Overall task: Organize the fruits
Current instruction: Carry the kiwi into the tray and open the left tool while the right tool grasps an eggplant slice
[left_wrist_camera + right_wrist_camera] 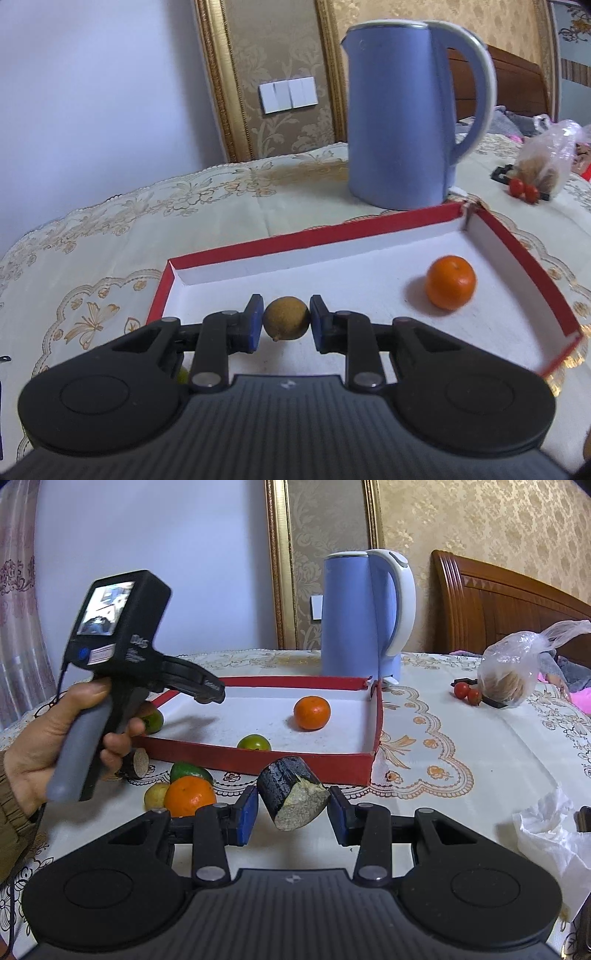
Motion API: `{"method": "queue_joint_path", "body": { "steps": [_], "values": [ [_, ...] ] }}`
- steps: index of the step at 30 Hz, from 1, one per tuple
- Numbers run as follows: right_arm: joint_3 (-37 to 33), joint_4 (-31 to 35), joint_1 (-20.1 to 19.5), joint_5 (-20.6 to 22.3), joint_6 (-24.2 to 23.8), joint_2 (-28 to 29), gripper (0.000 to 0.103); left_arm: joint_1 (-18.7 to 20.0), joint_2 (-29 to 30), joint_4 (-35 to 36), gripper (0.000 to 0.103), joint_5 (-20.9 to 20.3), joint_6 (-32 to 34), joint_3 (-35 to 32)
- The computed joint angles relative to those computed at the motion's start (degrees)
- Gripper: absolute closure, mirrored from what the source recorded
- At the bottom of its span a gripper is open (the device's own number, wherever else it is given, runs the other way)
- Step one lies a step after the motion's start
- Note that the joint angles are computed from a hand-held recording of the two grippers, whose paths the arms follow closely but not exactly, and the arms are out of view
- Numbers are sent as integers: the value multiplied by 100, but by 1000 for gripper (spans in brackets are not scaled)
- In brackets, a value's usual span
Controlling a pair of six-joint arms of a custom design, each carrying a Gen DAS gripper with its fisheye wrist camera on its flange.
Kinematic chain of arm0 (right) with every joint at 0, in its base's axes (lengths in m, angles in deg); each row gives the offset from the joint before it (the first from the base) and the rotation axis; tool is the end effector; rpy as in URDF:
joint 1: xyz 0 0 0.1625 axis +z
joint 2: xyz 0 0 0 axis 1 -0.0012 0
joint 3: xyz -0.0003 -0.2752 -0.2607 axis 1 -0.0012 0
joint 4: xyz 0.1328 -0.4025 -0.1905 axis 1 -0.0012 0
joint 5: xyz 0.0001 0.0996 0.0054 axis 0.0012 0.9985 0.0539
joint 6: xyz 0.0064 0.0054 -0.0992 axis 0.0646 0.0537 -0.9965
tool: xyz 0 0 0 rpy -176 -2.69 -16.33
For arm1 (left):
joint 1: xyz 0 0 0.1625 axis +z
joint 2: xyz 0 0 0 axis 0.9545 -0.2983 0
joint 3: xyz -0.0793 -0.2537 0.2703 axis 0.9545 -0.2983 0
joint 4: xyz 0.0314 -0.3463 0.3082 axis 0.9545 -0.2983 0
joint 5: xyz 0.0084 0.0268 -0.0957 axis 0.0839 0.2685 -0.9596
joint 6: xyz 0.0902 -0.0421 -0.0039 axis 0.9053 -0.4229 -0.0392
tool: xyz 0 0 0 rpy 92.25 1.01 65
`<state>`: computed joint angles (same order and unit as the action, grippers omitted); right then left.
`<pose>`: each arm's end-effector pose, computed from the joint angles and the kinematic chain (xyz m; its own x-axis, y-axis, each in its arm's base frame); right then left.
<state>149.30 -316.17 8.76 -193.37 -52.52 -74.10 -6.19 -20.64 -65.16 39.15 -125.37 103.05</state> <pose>0.1601 -0.3583 -0.0480 -0.7426 -0.2309 0.6287 -0.6484 0.4829 -0.5885 -0.0182 -0.5451 0.1080 -0.5791 0.1285 -0.8051 0.7216 0.5403 -0.4328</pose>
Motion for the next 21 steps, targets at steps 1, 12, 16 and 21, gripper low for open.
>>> {"method": "queue_joint_path", "body": {
  "steps": [1,12,16,21],
  "values": [
    [3,1,3,3,8,-3,63,5,43,1,79,-19,-18,-53],
    [30,-67,45,-43,37,-5,63,-40,365,-342,76,-461,197,-293],
    [25,-57,76,-62,50,-7,63,-69,330,-487,51,-599,276,-195],
    [-21,17,99,-76,71,1,63,-176,-52,-1781,17,-766,1120,472]
  ]
}}
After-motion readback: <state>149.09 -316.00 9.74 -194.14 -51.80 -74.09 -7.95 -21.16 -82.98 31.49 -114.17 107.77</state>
